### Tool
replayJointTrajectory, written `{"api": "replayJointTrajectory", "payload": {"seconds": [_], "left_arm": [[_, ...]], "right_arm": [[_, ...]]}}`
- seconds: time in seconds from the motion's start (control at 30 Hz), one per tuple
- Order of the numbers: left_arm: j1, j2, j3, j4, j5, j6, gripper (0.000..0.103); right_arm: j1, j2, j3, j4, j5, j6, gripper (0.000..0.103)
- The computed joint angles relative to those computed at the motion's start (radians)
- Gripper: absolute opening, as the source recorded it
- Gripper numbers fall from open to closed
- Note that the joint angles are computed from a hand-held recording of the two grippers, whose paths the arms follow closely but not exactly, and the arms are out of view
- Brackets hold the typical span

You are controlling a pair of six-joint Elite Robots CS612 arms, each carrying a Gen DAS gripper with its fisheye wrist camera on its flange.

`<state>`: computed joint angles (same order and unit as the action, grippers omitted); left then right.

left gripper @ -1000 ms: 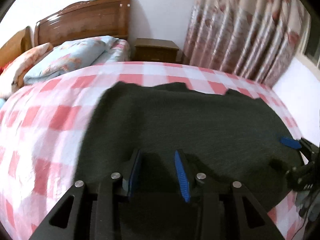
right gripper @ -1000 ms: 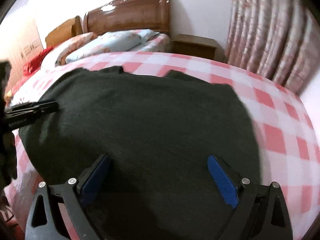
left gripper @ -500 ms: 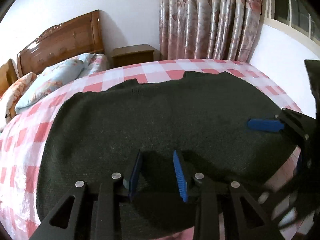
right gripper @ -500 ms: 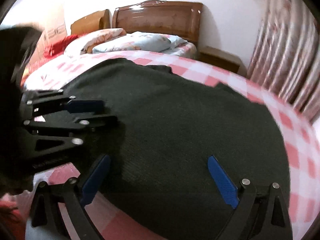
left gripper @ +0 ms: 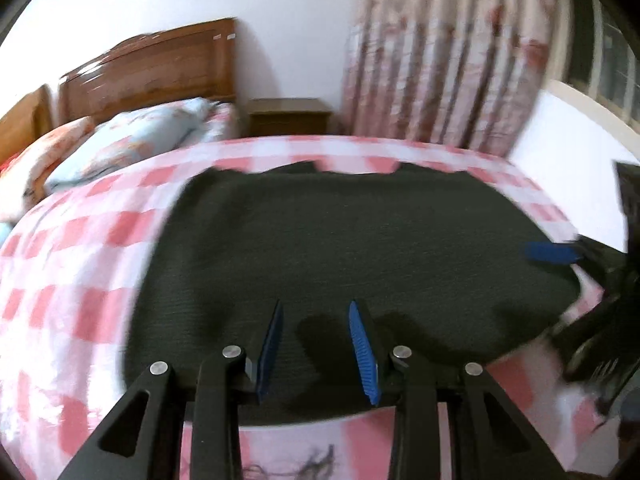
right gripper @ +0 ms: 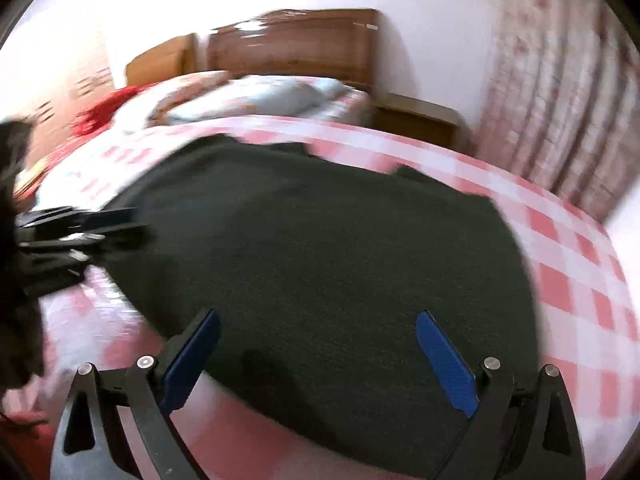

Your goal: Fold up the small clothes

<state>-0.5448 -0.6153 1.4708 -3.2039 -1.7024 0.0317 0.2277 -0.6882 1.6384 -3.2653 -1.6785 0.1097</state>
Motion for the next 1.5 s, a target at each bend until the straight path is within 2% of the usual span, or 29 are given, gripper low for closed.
{"api": "replayJointTrajectory", "payload": {"seconds": [0.1, 0.13, 0.23, 0.3, 0.37, 0.47, 0.6, 0.67, 0.77, 0.83, 0.87, 0.97, 1.07, 1.17, 1.27, 1.33, 1.4, 1.47, 1.5], "left_arm": [[-0.018, 0.004, 0.004, 0.033, 0.000, 0.059, 0.036], [-0.020, 0.005, 0.015, 0.000, 0.008, 0.065, 0.036], [-0.006, 0.008, 0.017, -0.016, -0.018, 0.073, 0.038], [0.003, 0.008, 0.014, -0.008, -0.011, 0.057, 0.038], [0.012, 0.008, 0.012, -0.001, -0.003, 0.042, 0.038], [0.025, 0.001, 0.020, 0.014, 0.016, 0.014, 0.037], [0.031, -0.006, 0.006, 0.017, -0.010, -0.039, 0.037], [0.023, 0.002, -0.014, 0.011, -0.028, -0.020, 0.037], [0.002, 0.016, -0.048, 0.062, -0.031, 0.031, 0.037], [-0.012, 0.024, -0.055, 0.100, 0.008, 0.062, 0.037], [-0.012, 0.027, -0.050, 0.075, 0.007, 0.072, 0.037], [0.002, 0.031, -0.036, 0.032, -0.021, 0.102, 0.040], [0.022, 0.026, -0.048, 0.077, -0.042, 0.084, 0.039], [0.032, 0.031, -0.094, 0.111, -0.030, 0.032, 0.039], [0.034, 0.060, -0.179, 0.124, -0.049, 0.006, 0.039], [0.020, 0.086, -0.245, 0.135, -0.002, 0.031, 0.039], [0.008, 0.111, -0.316, 0.198, 0.041, 0.052, 0.039], [0.005, 0.145, -0.394, 0.275, 0.040, 0.054, 0.039], [0.003, 0.161, -0.426, 0.311, 0.058, 0.051, 0.039]], "right_arm": [[0.015, 0.016, -0.026, 0.036, -0.010, -0.037, 0.103], [0.020, 0.022, -0.034, 0.059, -0.017, -0.051, 0.103], [0.024, 0.028, -0.023, 0.048, -0.060, -0.098, 0.103], [0.016, 0.015, 0.001, 0.041, -0.055, -0.081, 0.103], [-0.004, -0.005, 0.036, 0.026, -0.022, -0.059, 0.103], [-0.021, -0.028, 0.069, 0.037, -0.029, -0.015, 0.103], [-0.043, -0.045, 0.082, -0.019, 0.032, 0.073, 0.103], [-0.041, -0.029, 0.049, -0.039, 0.031, 0.074, 0.103], [-0.021, 0.011, -0.044, 0.042, -0.023, 0.060, 0.103], [-0.011, 0.033, -0.089, 0.114, -0.040, 0.027, 0.103], [-0.009, 0.042, -0.096, 0.125, -0.043, 0.011, 0.103], [-0.027, 0.034, -0.057, 0.071, 0.001, 0.009, 0.103], [-0.045, 0.001, -0.021, 0.110, -0.008, 0.022, 0.103], [-0.054, -0.015, -0.025, 0.156, -0.071, 0.045, 0.103], [-0.080, -0.008, -0.064, 0.149, -0.020, 0.093, 0.103], [-0.076, 0.016, -0.131, 0.175, -0.031, 0.050, 0.103], [-0.068, 0.053, -0.222, 0.239, -0.041, 0.000, 0.103], [-0.071, 0.081, -0.281, 0.278, -0.010, -0.025, 0.103], [-0.072, 0.101, -0.326, 0.342, -0.016, -0.038, 0.103]]}}
